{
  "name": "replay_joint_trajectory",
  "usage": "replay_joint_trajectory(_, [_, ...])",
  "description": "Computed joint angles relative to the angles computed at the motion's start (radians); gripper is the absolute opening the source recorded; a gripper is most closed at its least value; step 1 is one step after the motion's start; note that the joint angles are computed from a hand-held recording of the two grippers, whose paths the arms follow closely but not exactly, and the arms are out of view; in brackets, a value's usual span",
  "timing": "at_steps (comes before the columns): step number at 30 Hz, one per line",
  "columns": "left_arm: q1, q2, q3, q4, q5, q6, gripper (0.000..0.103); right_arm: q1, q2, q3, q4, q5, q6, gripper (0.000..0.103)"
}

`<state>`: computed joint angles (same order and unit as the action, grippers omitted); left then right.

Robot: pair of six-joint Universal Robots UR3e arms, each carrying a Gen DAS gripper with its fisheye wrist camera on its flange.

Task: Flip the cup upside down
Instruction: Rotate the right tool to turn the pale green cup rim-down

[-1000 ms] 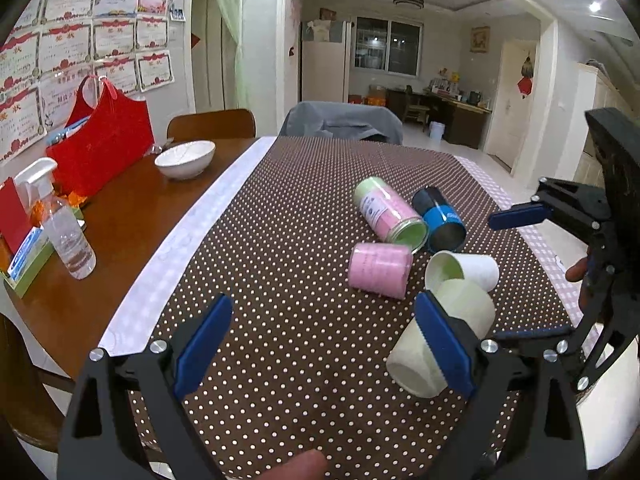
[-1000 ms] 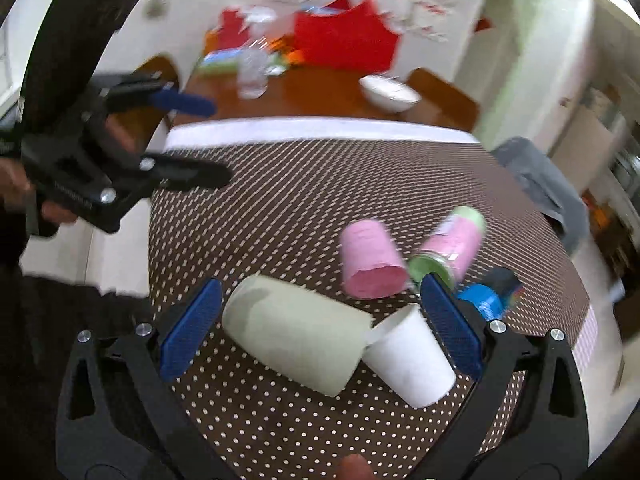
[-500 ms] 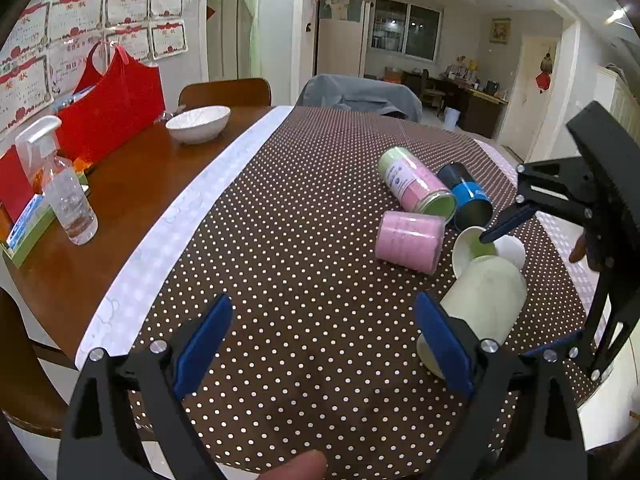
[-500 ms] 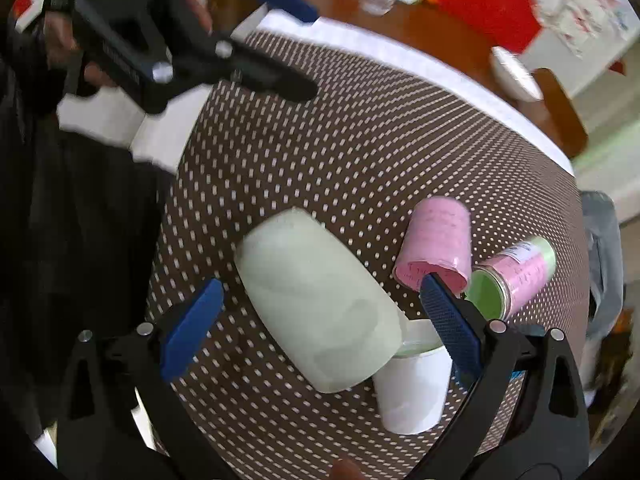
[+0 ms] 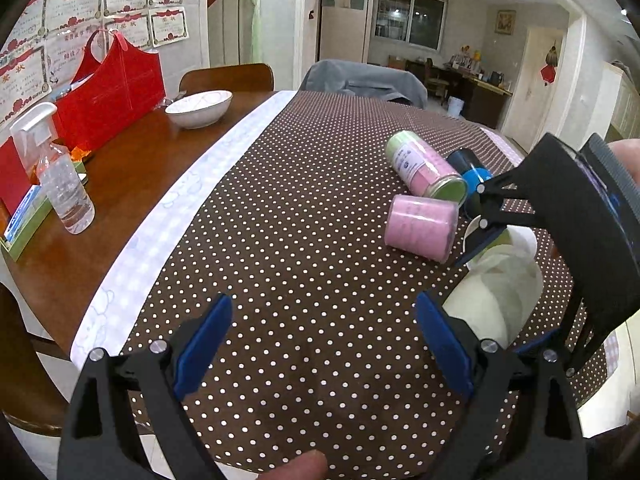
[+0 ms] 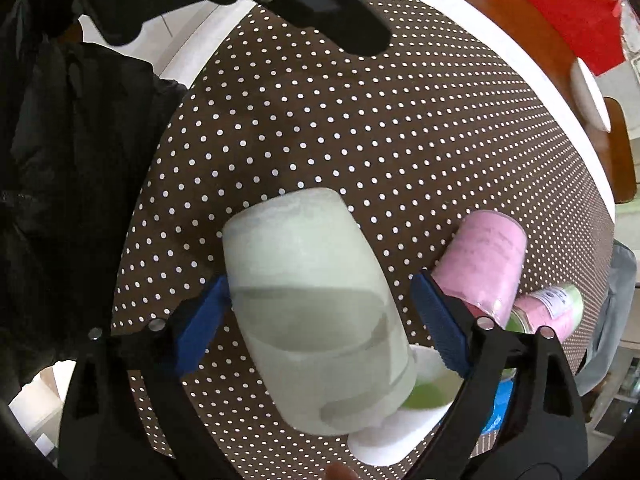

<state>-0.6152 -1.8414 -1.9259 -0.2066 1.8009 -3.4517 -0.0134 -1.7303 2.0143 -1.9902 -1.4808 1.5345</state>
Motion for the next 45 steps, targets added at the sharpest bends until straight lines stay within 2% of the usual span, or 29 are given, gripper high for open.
replay_joint_trajectory(5, [0.003,-0.01,0.006,-0.004,-0.005,0.001,0.091,0.04,0.051,-0.014,-0.014,-0.043,0.043,0.076])
replay_joint_trajectory(14, [0.008,-0.003,-0.013,0.007,-0.009,-0.005,0.091,0.066,0.112,-0.089,0.027,-0.061,0.126,0.076])
replay_joint_trajectory(23, [-0.011,0.003,-0.029,0.023,-0.004,-0.01,0.091,0.155,0.18,-0.129,-0.024,-0.118,0.193,0.074])
replay_joint_trajectory(26, [-0.014,0.012,-0.044,0.03,0.003,-0.016,0.091,0.156,0.174,-0.121,-0.035,-0.108,0.225,0.074])
replay_joint_trajectory(36, [-0.018,0.022,-0.044,0.055,-0.017,0.016,0.091,-0.097,0.045,-0.145,0.158,0.196,0.362,0.074])
replay_joint_trajectory(41, [-0.037,0.015,-0.017,0.063,-0.021,0.053,0.091,-0.292,-0.049,-0.135,0.318,0.371,0.363,0.074])
replay_joint_trajectory(45, [-0.053,0.013,0.002,0.071,-0.015,0.073,0.091,-0.495,-0.181,-0.062,0.446,0.514,0.364,0.074])
